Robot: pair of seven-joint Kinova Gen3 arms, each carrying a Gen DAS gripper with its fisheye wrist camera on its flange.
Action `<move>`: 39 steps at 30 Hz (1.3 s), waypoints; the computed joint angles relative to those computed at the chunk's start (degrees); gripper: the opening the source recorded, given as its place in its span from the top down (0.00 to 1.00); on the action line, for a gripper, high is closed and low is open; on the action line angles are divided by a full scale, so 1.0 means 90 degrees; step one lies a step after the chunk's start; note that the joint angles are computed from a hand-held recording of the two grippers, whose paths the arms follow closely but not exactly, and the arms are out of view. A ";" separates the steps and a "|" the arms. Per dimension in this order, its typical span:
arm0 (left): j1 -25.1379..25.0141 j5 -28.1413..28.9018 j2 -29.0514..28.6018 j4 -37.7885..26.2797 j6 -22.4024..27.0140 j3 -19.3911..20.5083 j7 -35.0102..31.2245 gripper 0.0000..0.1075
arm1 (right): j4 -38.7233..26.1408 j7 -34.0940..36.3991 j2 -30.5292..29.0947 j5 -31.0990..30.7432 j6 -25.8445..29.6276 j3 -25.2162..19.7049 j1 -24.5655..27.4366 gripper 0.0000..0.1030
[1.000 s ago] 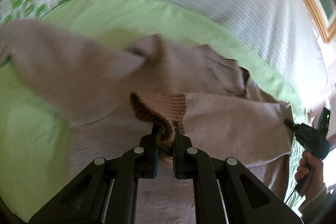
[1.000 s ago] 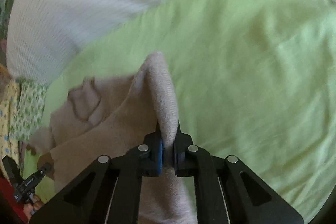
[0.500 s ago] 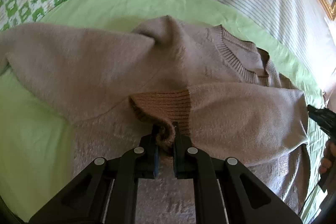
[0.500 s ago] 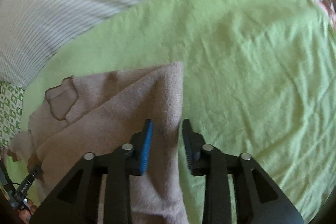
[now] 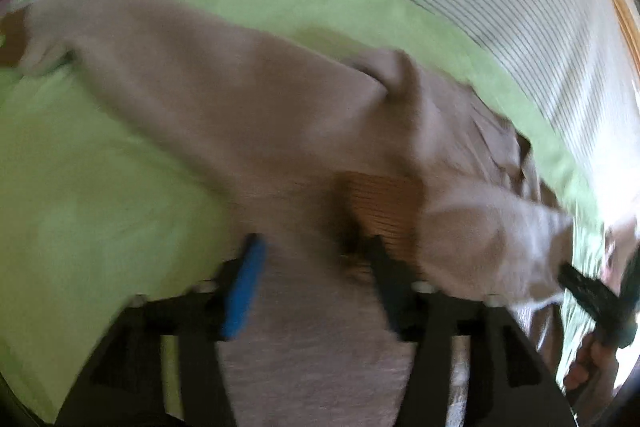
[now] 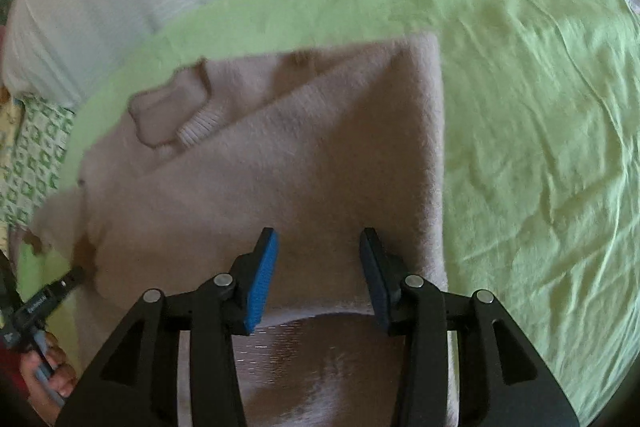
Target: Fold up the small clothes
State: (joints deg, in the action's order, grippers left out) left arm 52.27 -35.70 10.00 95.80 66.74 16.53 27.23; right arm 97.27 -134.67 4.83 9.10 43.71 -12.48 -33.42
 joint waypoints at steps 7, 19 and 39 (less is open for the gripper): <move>-0.0663 0.0471 -0.1380 0.1444 -0.0047 0.0007 0.1055 0.37 | 0.0182 -0.0046 -0.0588 -0.0068 -0.0131 -0.0271 -0.0034 0.57; -0.2646 0.0806 -0.3408 0.3170 -0.0681 -0.1214 0.0837 0.32 | -0.0231 -0.0293 -0.0464 0.0178 0.0335 -0.0574 -0.0484 0.57; -0.4024 0.0850 -0.3253 0.2480 -0.0862 0.0231 0.0212 0.49 | 0.0036 -0.0429 -0.0681 -0.0022 0.0301 -0.0557 -0.0407 0.57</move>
State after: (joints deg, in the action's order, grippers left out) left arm 16.06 -28.04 -19.28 118.12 58.98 18.61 29.14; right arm 97.59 -138.53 -1.30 8.90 46.42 -17.49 -37.08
